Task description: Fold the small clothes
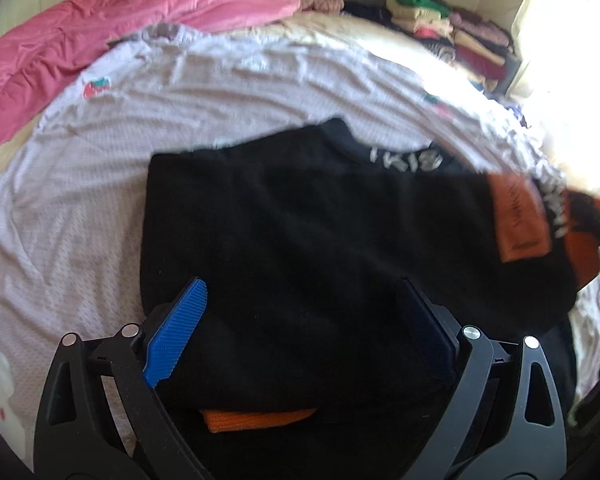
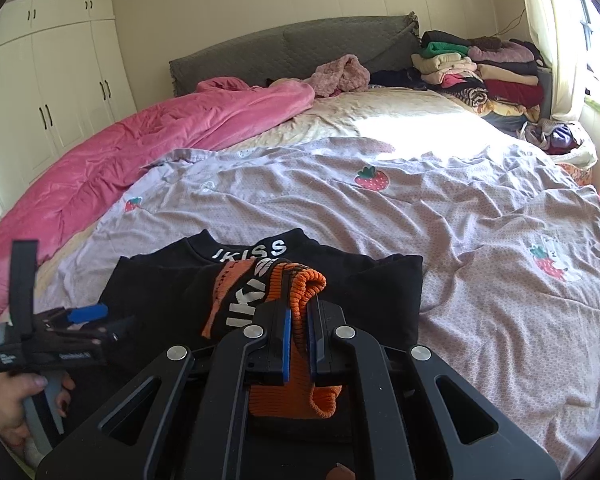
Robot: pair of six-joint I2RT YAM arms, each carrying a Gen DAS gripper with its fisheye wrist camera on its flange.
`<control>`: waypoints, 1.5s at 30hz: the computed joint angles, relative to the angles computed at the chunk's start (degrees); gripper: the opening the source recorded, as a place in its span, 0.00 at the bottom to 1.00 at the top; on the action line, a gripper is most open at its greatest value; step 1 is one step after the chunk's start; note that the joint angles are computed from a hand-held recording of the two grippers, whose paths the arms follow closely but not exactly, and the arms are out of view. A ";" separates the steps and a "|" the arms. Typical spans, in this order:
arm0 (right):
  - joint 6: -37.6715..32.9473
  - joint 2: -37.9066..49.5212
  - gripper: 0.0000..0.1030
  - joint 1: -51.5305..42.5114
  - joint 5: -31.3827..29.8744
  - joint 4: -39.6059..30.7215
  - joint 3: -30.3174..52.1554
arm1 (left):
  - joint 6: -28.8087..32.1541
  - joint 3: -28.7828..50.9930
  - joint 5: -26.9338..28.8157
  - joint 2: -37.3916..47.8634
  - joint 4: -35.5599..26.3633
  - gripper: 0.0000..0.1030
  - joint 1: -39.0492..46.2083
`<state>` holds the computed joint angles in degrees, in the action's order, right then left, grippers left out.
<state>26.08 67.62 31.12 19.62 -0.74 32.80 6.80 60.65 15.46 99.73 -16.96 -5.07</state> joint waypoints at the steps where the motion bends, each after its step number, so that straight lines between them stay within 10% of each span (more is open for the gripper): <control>1: -0.23 0.37 0.05 -0.12 0.13 0.11 0.04 | 1.30 -1.37 -0.85 -0.21 1.22 0.86 -0.22; 11: 6.74 1.06 0.21 0.74 9.83 -0.51 -3.02 | 2.15 -2.85 -0.87 -2.02 1.54 0.86 0.02; 45: 1.33 16.49 0.33 7.49 -1.32 -0.19 6.03 | 3.12 -4.07 2.72 -4.41 -0.43 0.86 2.94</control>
